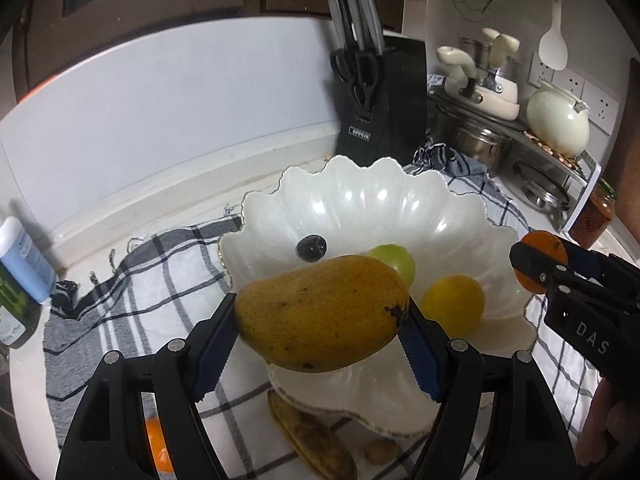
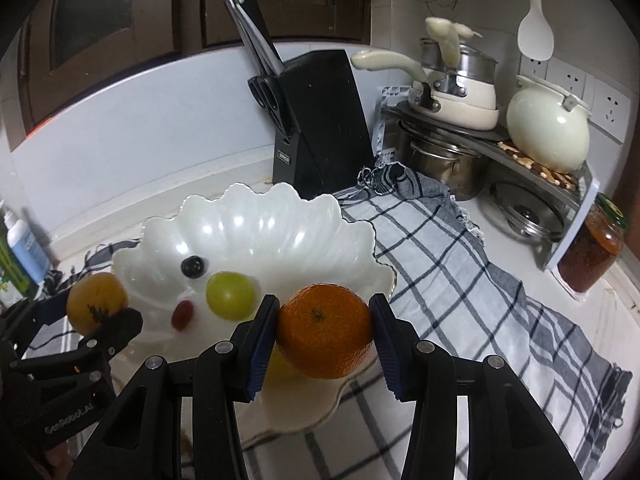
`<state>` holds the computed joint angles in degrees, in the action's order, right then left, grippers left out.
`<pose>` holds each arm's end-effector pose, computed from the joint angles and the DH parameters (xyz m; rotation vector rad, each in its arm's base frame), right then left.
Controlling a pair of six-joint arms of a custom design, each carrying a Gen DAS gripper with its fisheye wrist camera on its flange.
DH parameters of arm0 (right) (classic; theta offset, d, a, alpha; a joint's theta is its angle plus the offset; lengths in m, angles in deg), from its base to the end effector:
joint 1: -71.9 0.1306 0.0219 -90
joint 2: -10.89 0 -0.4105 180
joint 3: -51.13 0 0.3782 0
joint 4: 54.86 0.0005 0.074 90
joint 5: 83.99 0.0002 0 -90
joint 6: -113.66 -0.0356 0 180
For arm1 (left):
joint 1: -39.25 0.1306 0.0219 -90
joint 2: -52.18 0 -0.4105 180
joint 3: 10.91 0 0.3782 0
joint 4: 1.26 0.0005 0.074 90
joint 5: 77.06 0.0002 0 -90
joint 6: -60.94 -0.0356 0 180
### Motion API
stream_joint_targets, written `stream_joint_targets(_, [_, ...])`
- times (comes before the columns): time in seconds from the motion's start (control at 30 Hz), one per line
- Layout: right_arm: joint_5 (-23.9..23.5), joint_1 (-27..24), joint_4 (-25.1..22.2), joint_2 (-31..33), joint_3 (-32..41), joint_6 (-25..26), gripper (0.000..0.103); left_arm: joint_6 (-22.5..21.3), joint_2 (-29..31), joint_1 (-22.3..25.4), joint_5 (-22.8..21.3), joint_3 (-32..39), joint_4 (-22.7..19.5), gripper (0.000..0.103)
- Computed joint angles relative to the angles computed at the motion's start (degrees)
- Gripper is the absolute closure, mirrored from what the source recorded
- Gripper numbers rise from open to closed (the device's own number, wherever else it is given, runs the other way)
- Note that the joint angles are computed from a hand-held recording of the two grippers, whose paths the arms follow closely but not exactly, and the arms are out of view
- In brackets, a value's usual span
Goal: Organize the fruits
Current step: 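Carry the mango and tangerine over the white bowl with both tools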
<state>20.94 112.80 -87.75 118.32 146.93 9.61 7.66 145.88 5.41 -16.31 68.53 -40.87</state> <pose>0.4541 0.3806 0.3699 -0.4144 2.2846 0.1788 0.4054 -0.2514 0.3621 -0.2585 2.3393 0.0578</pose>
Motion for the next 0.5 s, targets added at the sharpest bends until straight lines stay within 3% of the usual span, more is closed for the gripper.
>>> stream_joint_targets(0.5, [-4.2, -1.4, -1.8, 4.4, 3.7, 0.3, 0.055, 0.2, 4.1, 1.5, 3.6, 1.8, -0.7, 0.026])
